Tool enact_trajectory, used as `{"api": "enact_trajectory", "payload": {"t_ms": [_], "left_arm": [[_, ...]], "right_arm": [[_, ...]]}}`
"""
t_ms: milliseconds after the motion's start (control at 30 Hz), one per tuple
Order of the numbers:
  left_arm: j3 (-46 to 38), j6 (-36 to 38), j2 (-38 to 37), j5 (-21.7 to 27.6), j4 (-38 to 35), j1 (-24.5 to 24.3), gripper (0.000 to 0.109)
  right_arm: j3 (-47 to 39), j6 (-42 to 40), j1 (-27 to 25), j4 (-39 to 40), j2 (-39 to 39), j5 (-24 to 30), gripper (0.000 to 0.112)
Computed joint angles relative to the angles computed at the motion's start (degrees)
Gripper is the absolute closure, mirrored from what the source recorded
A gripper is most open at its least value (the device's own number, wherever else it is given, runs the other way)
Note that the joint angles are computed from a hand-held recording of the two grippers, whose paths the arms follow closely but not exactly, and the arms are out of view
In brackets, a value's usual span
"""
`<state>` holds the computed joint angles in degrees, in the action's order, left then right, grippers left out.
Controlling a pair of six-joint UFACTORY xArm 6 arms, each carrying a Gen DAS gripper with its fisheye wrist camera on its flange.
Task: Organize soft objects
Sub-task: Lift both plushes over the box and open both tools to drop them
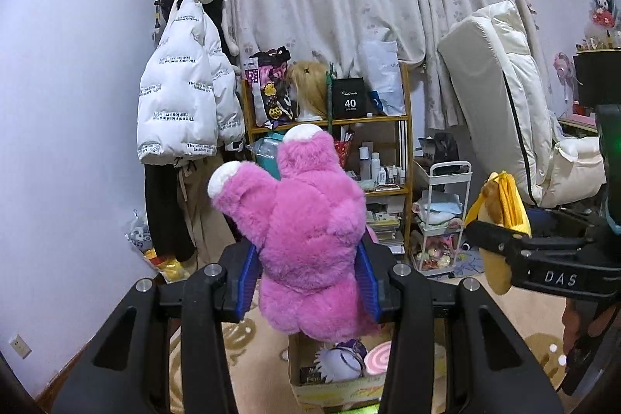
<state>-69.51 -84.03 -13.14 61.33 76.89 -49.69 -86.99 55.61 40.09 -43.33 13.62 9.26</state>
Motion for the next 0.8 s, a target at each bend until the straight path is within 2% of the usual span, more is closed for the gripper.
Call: {"api": "enact_trajectory", "payload": {"t_ms": [300,400,500,667,800], "left_arm": [[3.3,-3.7,2.0,-8.5,-3.1,6.8,0.066],[3.6,-2.7,3.5,-11.3,-5.7,8.9,0.066],[4.0,-2.7,5.1,-14.0,-8.1,11.1,0.066],[3.8,-1.8,8.2,-15.2,-11.3,12.9,0.065],[4.3,-0.5,9.4,-17.0,-14.4,13.9,0.064]], "right_arm": [[-2.8,6.9,-1.7,-7.2,5.6,-1.9,0.032],[-3.3,10.3,-2.5,-10.3,7.5,-2.8,0.032],[-3.6,8.7,-2.8,-8.7,9.5,-4.4,0.032],[-4.3,-2.2,-2.0,0.9,12.7,-4.8,0.032],[-5.2,-6.6,-1.0,4.7,14.2,-0.6,0.032]]}}
